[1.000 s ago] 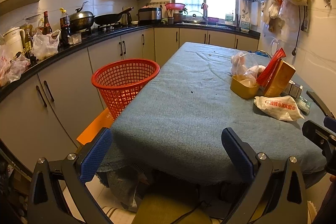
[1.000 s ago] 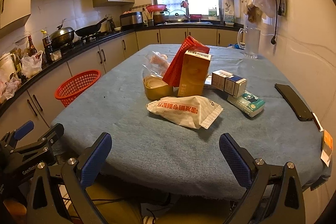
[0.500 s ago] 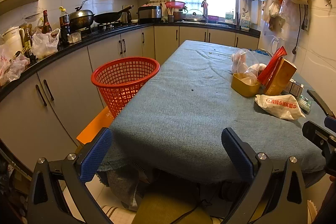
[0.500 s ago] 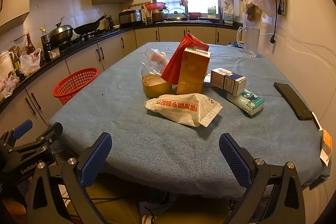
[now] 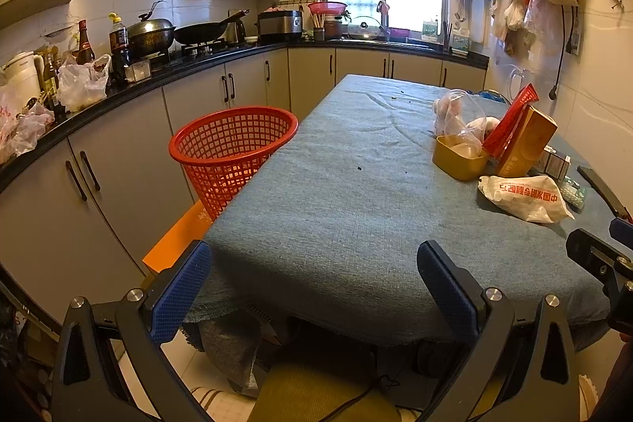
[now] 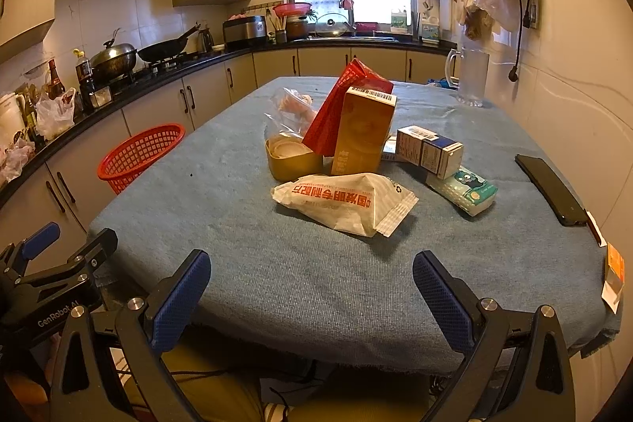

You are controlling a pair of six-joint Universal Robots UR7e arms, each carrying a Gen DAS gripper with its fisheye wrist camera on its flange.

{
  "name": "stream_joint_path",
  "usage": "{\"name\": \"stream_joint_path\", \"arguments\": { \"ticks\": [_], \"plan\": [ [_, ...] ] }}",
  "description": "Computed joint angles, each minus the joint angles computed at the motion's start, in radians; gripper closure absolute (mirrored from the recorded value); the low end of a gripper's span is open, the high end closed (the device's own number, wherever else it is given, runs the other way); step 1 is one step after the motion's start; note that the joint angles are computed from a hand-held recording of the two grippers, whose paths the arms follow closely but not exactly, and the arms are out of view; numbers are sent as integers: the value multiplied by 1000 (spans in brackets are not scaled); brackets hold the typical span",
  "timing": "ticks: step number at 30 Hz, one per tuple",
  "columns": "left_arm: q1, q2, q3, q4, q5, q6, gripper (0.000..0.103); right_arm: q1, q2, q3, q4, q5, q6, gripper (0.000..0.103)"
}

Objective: Collect trash

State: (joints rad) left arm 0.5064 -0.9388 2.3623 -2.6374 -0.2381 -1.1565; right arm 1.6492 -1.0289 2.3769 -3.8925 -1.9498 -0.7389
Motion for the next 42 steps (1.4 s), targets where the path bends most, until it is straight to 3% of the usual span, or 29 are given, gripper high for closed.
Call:
{"name": "stream_joint_path", "arguments": {
  "ticks": [12, 18, 22, 26, 31, 37, 42],
  "plan": [
    [5, 32, -9, -129, -29, 146, 0, -6, -4, -3, 14, -6, 2, 0],
    [55, 77, -56, -423, -114, 481, 0, -41, -73, -27, 114, 28, 53, 5],
    [112, 82, -120, -496, -228, 633, 3, -74, -153, -52, 256, 77, 114, 14],
    [167, 76, -189, -485, -380, 706, 25, -101, -222, -84, 401, 130, 148, 26],
    [217, 82, -272, -439, -553, 771, 37, -138, -286, -129, 561, 197, 204, 42],
    [252, 100, -350, -377, -608, 768, 40, -144, -281, -188, 652, 227, 194, 42],
    [264, 93, -380, -362, -592, 770, 40, -122, -229, -259, 654, 220, 189, 42]
  ]
}}
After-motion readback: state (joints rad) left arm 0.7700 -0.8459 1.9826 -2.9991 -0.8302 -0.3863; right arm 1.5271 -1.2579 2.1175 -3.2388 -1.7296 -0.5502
